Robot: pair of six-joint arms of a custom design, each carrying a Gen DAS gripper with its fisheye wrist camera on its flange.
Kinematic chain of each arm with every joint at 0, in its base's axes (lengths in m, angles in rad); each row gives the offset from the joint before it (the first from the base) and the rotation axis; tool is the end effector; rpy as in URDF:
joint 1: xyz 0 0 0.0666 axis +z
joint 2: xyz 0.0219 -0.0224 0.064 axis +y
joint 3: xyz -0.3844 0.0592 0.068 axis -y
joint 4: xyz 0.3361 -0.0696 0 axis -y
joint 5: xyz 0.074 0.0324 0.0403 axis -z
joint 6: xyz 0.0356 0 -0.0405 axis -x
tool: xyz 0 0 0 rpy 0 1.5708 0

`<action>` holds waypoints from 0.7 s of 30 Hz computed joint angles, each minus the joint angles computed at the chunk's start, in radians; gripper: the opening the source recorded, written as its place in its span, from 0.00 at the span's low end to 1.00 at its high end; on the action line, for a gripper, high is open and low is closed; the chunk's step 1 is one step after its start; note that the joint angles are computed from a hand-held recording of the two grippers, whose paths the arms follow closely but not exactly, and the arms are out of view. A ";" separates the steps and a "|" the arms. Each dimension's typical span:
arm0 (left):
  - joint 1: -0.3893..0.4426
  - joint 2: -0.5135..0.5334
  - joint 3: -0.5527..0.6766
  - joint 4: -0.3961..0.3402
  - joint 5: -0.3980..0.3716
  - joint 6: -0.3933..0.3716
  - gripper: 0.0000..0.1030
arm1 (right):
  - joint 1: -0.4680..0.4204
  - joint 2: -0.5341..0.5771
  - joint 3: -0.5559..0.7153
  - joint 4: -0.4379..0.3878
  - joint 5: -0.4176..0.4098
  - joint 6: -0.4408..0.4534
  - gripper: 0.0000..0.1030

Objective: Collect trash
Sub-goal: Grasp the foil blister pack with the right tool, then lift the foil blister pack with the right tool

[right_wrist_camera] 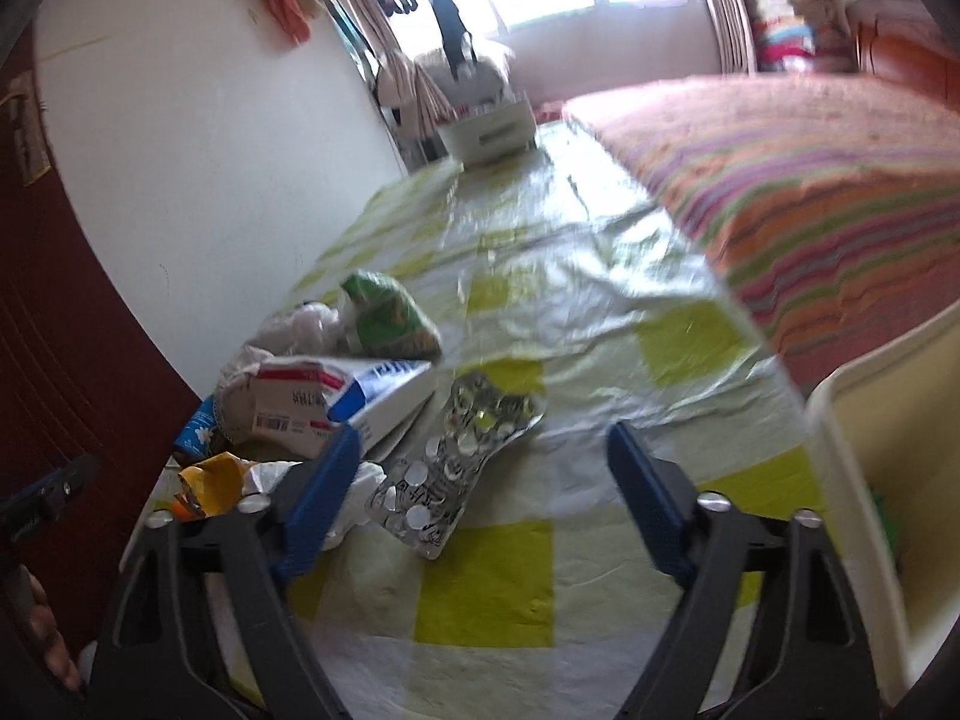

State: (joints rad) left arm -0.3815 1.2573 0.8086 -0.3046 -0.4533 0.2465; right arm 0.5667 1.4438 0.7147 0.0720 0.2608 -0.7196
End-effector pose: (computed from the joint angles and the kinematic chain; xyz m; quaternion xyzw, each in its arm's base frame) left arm 0.3287 -0.1155 0.2988 -0.0288 0.8981 0.0765 0.4320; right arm 0.3232 0.1943 0.2302 0.1252 0.8828 0.1689 0.4200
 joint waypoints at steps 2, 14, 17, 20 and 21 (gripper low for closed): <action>0.012 0.006 -0.001 0.005 0.011 -0.002 0.76 | -0.012 0.024 0.022 -0.032 -0.027 -0.031 0.72; 0.061 0.038 0.002 0.016 0.077 -0.008 0.76 | 0.001 0.125 0.177 -0.208 -0.003 -0.028 0.49; 0.052 0.047 0.008 0.016 0.071 -0.014 0.76 | 0.007 0.142 0.204 -0.227 -0.017 0.002 0.31; 0.039 0.058 0.021 -0.001 0.057 -0.017 0.76 | 0.017 0.146 0.211 -0.226 -0.013 0.028 0.28; 0.037 0.058 0.023 -0.004 0.056 -0.018 0.76 | 0.018 0.144 0.205 -0.217 -0.015 0.030 0.28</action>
